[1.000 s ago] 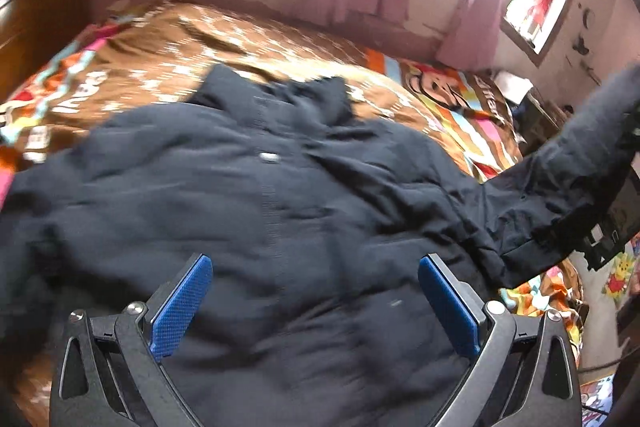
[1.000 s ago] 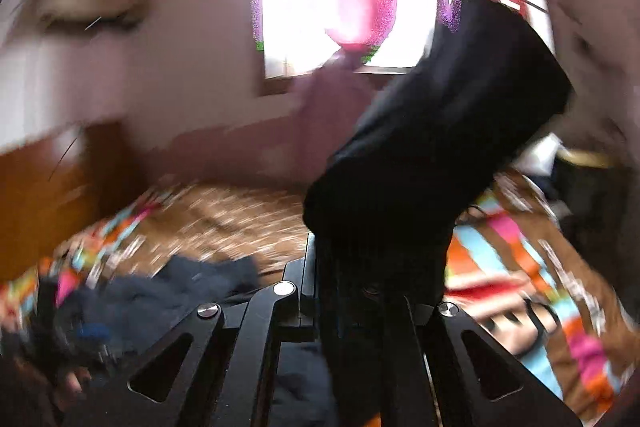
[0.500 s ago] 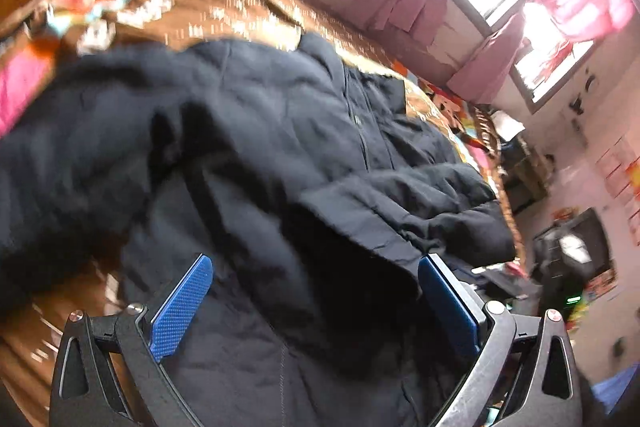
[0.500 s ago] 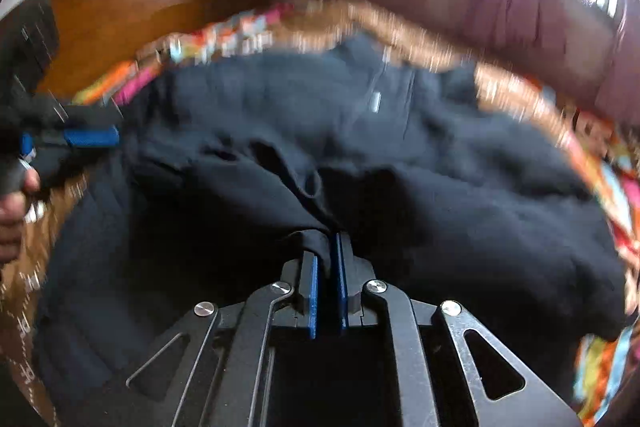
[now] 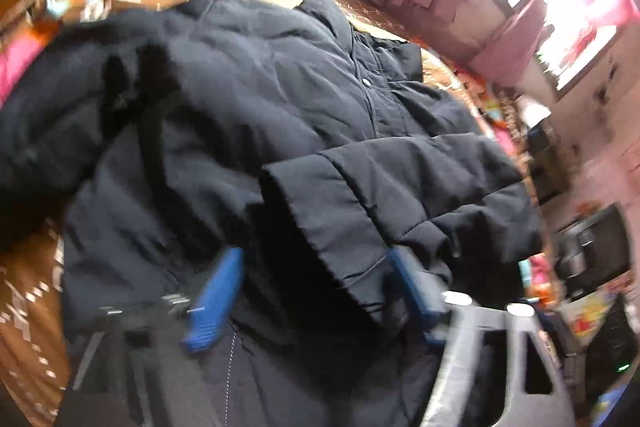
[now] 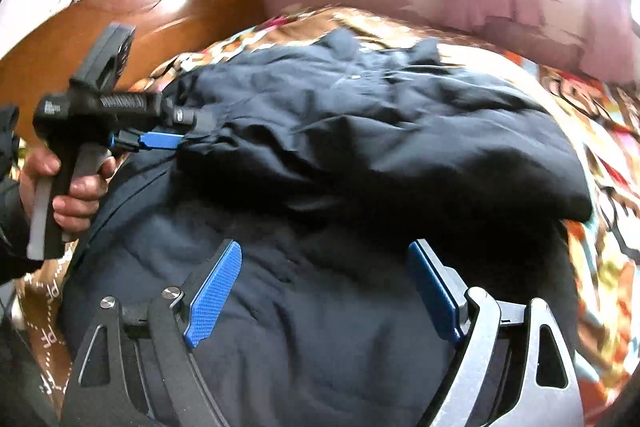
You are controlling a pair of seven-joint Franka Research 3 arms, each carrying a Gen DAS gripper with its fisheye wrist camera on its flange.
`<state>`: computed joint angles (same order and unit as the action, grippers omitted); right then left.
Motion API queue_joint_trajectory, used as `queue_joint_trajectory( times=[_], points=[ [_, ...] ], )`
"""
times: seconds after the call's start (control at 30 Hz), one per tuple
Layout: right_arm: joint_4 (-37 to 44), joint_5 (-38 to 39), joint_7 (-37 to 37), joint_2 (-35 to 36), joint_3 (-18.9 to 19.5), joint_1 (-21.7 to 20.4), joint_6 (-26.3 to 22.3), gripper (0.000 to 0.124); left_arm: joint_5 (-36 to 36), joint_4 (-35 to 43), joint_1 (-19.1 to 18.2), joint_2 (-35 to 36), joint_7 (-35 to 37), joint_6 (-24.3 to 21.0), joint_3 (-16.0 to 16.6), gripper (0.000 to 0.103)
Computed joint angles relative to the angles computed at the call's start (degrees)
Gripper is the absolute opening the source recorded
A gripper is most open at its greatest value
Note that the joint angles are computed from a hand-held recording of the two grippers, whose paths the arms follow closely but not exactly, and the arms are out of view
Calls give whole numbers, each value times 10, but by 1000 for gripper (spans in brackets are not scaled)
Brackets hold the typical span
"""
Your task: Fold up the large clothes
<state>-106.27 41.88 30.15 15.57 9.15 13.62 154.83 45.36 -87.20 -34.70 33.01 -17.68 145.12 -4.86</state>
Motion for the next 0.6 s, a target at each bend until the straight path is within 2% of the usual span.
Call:
queue_joint_trajectory(
  times=[0.03,0.07,0.1,0.17,0.2,0.27,0.37,0.47,0.53,0.6],
  points=[
    [3,2,6,3,-3,-3,1,82,-13,29,-3,13,27,-39,-7,42],
    [1,7,10,0,-5,-8,-1,82,-20,47,-4,22,44,-55,-10,28],
    [7,6,16,4,-8,-10,-5,82,-28,59,-4,28,55,-64,-13,23],
    [13,4,33,10,-13,-13,1,82,-57,107,-6,52,88,-122,-18,3],
    [25,-3,46,20,-16,-12,4,82,-75,124,-19,59,100,-141,-3,3],
    [47,-4,63,36,-13,-14,16,82,-49,112,-26,44,76,-166,-1,2],
    [71,0,68,56,-4,-14,73,81,-7,117,-50,29,57,-229,14,2],
    [117,-28,103,92,-6,0,116,81,20,153,-65,38,69,-327,16,2],
    [164,-63,144,125,-13,11,117,81,18,187,-61,58,100,-367,10,2],
    [237,-121,211,175,-41,37,87,81,3,177,-47,56,119,-365,0,2]
  ],
)
